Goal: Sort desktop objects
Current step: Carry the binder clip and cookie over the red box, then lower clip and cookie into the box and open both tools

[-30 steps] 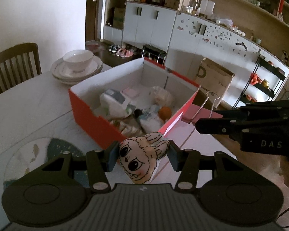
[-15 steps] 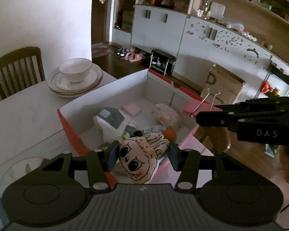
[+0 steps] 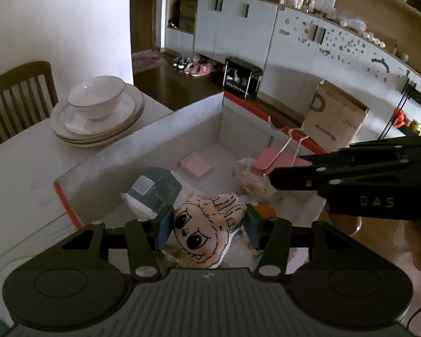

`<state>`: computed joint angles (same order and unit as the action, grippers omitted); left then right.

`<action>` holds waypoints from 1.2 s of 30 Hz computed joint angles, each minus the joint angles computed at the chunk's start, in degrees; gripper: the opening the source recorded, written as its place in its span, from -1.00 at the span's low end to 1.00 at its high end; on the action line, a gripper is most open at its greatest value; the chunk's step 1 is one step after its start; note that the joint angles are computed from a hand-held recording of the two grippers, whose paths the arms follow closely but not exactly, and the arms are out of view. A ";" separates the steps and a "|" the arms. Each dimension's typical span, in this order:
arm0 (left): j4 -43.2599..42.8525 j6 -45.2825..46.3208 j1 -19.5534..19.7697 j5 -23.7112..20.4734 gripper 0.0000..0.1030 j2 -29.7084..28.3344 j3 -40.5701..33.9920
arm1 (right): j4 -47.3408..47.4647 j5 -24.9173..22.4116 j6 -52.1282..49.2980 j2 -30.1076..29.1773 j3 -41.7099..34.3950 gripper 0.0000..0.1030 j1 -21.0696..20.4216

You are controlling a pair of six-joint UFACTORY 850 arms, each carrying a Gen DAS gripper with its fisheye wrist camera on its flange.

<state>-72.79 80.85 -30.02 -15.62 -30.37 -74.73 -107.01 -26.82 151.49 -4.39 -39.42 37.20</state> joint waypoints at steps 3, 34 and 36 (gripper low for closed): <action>4.25 -3.29 -0.54 0.70 0.01 -1.61 -1.57 | -3.74 1.48 4.09 -1.33 0.04 -0.43 -1.78; 35.15 -35.27 -0.36 -4.30 0.07 -8.48 -8.51 | -1.84 9.35 -1.99 -8.64 -4.64 -0.40 -4.90; 34.51 -34.56 -0.40 -4.15 0.10 -8.27 -8.27 | -0.78 9.09 -2.62 -8.47 -4.49 -0.36 -4.86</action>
<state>-38.28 46.29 -30.42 -19.77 -38.64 -83.00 -107.79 -17.73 148.87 -12.86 -43.91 32.34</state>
